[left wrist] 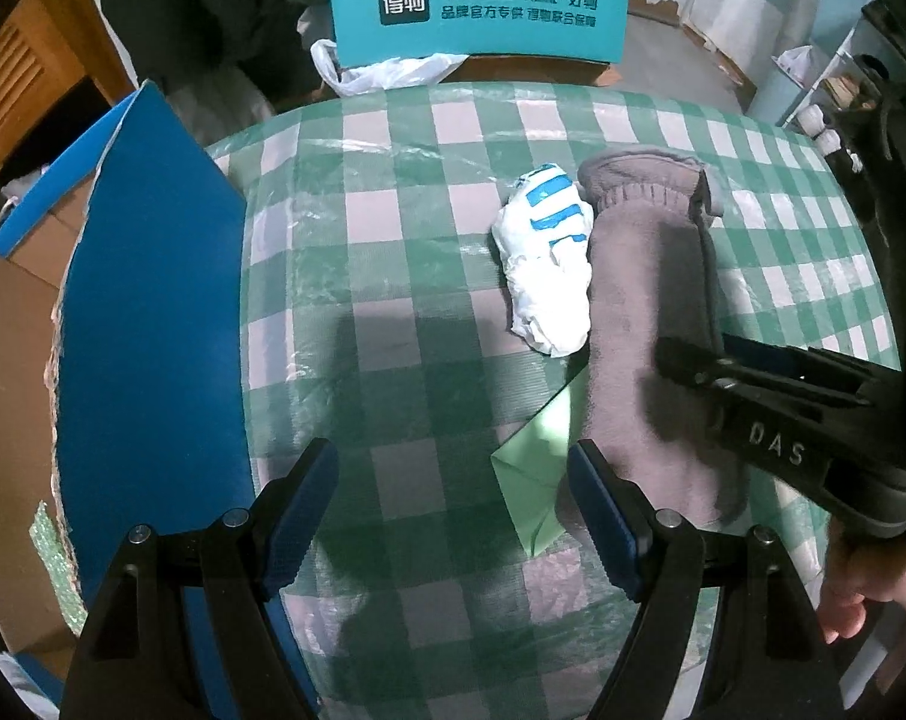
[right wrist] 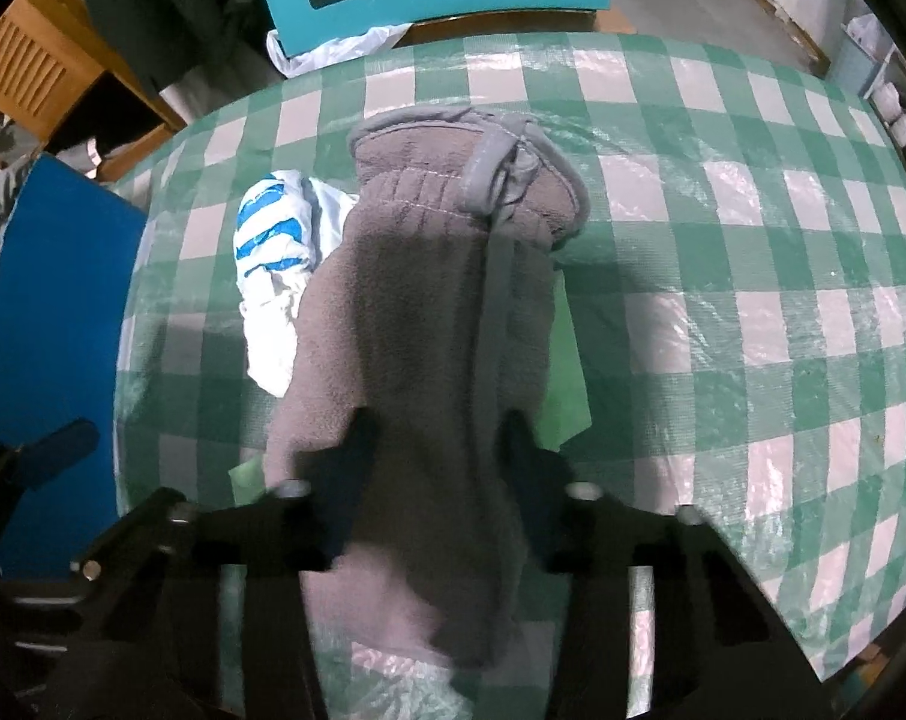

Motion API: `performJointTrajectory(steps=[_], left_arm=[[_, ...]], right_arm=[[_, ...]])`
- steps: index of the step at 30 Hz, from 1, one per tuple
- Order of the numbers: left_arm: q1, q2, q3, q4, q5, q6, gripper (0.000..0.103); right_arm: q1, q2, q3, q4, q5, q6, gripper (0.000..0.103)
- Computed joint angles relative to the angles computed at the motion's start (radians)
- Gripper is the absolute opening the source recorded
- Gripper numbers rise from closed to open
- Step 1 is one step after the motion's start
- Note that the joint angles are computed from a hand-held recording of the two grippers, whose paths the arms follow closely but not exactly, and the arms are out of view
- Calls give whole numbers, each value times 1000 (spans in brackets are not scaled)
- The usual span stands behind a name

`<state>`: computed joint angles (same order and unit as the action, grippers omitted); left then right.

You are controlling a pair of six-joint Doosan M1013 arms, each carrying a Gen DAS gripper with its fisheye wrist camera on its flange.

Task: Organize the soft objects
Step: 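Lower right tool onto long grey fleece sock and close on its cuff, then lift grey fleece sock with right tool while left tool grasps white translucent item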

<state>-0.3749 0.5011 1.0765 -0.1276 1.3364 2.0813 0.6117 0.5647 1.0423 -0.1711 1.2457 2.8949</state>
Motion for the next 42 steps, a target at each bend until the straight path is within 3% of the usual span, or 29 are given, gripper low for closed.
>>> performJointTrajectory(steps=[1, 4, 20, 28, 42], left_arm=[[1, 1, 0, 0, 0, -2, 80], [5, 3, -6, -6, 9, -5, 80], [8, -20, 9, -10, -4, 19, 80], [-5, -35, 32, -1, -15, 40, 80], [-39, -40, 76, 19, -5, 64, 82]], right_arm=[[1, 6, -11, -5, 30, -7, 11], [3, -8, 8, -6, 4, 1, 9], [44, -62, 15, -118, 34, 67, 7], [64, -134, 89, -167, 34, 147, 7], [49, -226, 261, -92, 6, 266, 7]])
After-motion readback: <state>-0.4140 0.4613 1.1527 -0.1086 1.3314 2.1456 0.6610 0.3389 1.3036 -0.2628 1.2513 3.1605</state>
